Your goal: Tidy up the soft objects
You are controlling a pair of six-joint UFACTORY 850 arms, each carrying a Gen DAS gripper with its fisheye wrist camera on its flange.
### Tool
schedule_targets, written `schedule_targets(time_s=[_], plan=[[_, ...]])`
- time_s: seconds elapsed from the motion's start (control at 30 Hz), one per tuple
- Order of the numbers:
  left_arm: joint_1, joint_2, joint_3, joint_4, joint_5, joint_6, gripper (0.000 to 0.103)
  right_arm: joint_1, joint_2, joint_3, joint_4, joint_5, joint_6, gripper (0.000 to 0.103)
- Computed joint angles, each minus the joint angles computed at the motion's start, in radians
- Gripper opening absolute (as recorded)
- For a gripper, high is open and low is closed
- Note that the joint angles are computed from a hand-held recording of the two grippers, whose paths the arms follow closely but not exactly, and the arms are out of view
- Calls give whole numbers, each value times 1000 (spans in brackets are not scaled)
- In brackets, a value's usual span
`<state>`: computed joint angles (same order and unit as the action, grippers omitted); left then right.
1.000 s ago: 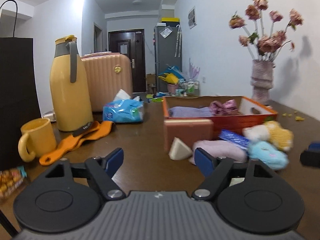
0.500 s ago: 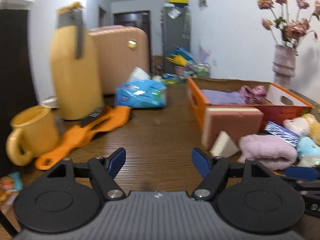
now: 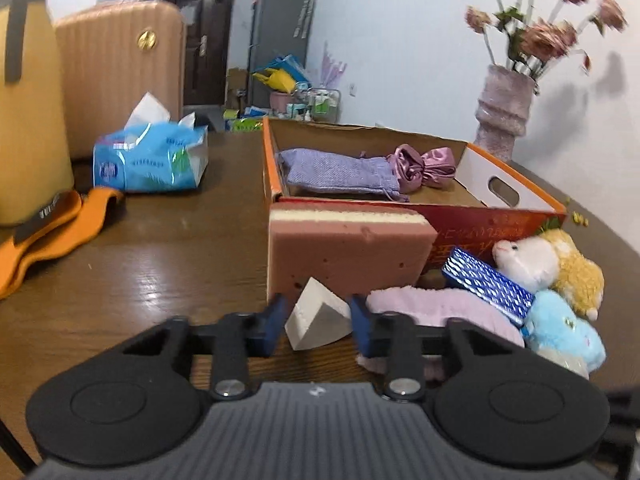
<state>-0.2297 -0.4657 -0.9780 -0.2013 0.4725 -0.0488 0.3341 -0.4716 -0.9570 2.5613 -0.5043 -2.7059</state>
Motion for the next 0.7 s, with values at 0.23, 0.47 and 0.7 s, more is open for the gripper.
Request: schedule_targets(time_s=[0.23,0.47,0.7], plan=[[-36,112,136,-187,124,108,15,-38,62,78,-86,-149,72,14],[-86,326,335,-396,195,203,15,-54,170,195,-45,-327,45,13],[-191,421,414,-486,251,292,15,-107,289,314,18,-394,49,13]])
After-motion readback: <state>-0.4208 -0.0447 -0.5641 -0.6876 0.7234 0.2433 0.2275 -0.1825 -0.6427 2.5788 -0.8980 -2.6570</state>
